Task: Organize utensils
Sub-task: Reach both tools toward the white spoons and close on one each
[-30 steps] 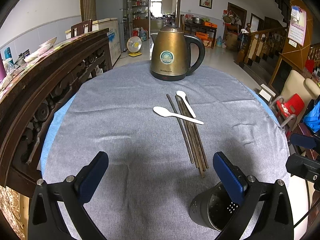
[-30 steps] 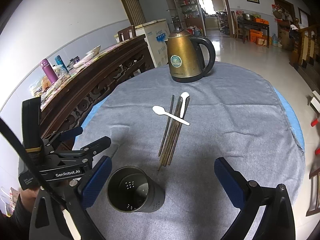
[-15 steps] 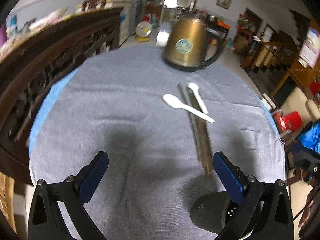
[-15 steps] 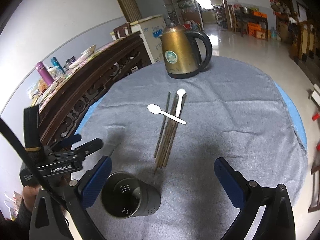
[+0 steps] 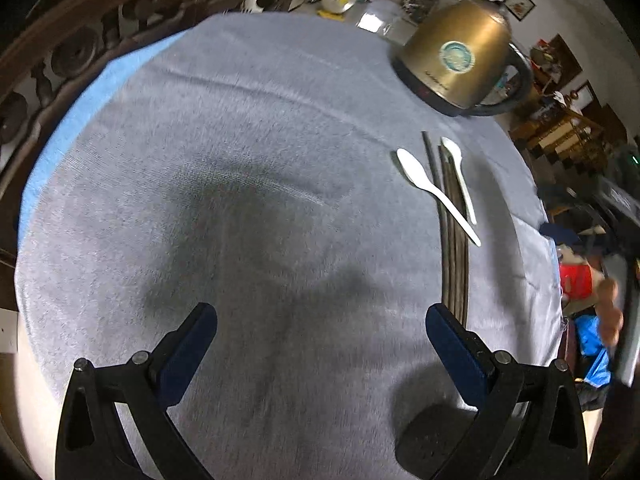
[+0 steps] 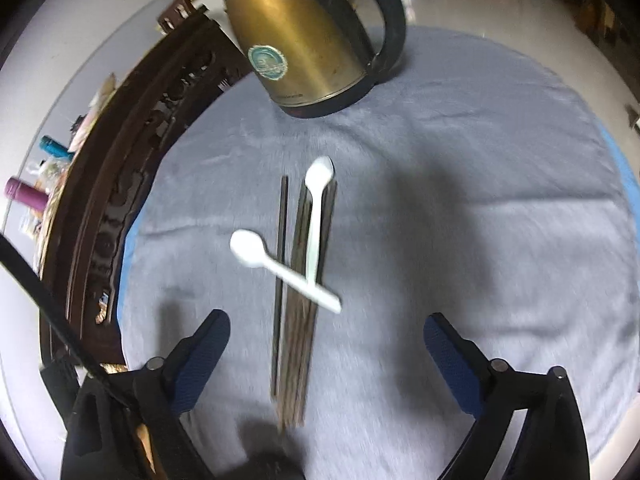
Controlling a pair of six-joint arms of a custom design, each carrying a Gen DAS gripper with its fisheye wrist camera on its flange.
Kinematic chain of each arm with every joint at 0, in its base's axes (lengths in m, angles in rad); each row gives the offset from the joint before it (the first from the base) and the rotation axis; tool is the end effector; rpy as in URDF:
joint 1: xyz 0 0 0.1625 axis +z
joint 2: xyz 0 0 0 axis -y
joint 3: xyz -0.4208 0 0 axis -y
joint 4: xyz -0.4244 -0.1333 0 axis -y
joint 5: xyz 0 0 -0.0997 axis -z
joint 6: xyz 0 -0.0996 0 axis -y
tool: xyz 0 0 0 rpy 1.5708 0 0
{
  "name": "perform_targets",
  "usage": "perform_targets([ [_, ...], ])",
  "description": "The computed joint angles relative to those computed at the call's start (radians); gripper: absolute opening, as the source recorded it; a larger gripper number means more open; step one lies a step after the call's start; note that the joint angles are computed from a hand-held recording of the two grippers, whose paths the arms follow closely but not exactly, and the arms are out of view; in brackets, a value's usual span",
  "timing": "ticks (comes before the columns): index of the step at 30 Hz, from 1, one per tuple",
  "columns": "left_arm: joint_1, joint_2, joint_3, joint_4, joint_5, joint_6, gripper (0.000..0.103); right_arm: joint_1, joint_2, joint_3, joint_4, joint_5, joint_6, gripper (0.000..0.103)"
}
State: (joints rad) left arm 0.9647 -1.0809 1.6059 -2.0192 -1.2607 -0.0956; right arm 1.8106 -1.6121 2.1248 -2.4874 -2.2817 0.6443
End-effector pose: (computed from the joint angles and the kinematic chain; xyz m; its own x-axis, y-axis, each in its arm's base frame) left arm -0.2400 -0.6335 0.2189 -0.8201 0.4809 -0.3102 0.4920 0.8693 0.0471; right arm 0.1789 -0.4440 0.3445 -0.7684 0.5918 0.2437 0.3041 0.6726 -0.6746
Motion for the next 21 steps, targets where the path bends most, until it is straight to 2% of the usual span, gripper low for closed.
perform_targets([
  [3,0.01,0.044,-0.049,0.018,-0.025,-0.011,0.103,-0.072,0.069,-0.093,0.04,0.049,-0.041,0.081],
  [8,0.009,0.134,-0.155,0.068,-0.041,-0.059,0.103,-0.139,0.16,-0.205,0.087,0.077,-0.076,0.074],
  [12,0.0,0.198,-0.226,0.097,-0.057,-0.097,0.103,-0.185,0.222,-0.288,0.148,0.104,-0.09,0.057],
  [18,-0.014,0.269,-0.297,0.128,-0.076,-0.099,0.103,-0.215,0.291,-0.368,0.22,0.113,-0.1,0.05],
  [19,-0.017,0.271,-0.298,0.131,-0.074,-0.101,0.103,-0.212,0.302,-0.38,0.231,0.096,-0.102,0.037],
  [20,-0.02,0.277,-0.3,0.132,-0.069,-0.1,0.103,-0.212,0.303,-0.385,0.237,0.101,-0.106,0.03],
  [21,-0.023,0.285,-0.306,0.136,-0.065,-0.102,0.103,-0.215,0.3,-0.386,0.242,0.114,-0.103,0.03],
])
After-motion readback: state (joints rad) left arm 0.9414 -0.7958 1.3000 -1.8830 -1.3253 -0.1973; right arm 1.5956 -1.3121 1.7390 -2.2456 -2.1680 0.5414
